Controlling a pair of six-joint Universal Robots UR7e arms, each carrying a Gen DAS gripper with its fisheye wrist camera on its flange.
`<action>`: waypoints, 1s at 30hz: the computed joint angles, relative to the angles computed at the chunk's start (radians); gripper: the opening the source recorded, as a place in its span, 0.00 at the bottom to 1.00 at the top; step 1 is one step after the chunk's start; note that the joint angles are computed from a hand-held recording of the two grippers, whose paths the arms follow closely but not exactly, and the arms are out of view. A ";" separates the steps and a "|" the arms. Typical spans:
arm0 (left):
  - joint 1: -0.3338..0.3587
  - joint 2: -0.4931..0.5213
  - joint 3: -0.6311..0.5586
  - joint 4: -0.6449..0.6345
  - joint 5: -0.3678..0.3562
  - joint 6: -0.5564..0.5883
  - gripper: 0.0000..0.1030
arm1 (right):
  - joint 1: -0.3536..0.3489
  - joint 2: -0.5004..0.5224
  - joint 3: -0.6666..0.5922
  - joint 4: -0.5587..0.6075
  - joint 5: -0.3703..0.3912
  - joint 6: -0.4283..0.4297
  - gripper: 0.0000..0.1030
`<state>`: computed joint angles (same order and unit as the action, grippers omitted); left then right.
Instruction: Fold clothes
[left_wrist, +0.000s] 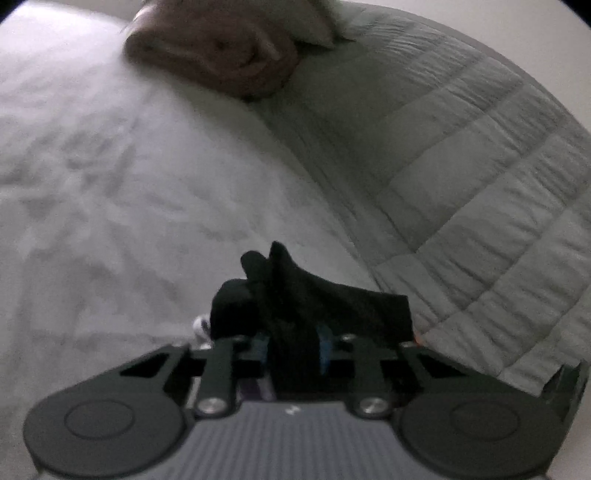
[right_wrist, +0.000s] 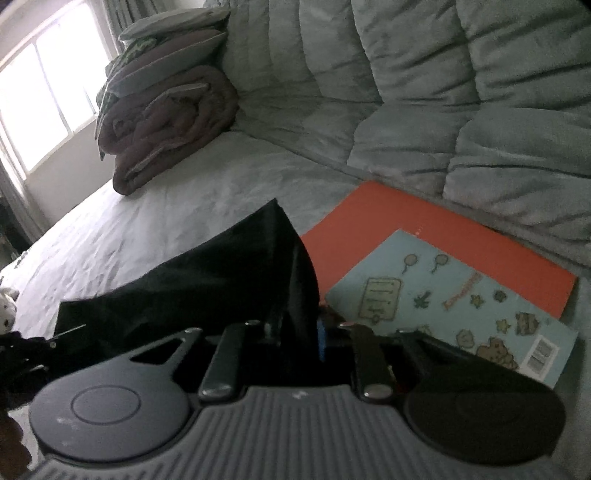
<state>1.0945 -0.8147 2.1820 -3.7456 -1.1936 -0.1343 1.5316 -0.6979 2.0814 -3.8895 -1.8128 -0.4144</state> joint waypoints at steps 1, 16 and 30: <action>-0.009 0.009 0.006 -0.031 0.008 0.039 0.14 | 0.000 0.001 0.000 -0.003 0.001 -0.003 0.14; 0.014 0.052 0.068 -0.216 -0.010 0.023 0.15 | 0.004 -0.005 0.002 -0.007 0.017 -0.026 0.15; -0.029 0.011 0.092 -0.314 0.115 0.098 0.29 | 0.003 -0.003 0.017 -0.170 0.058 0.015 0.21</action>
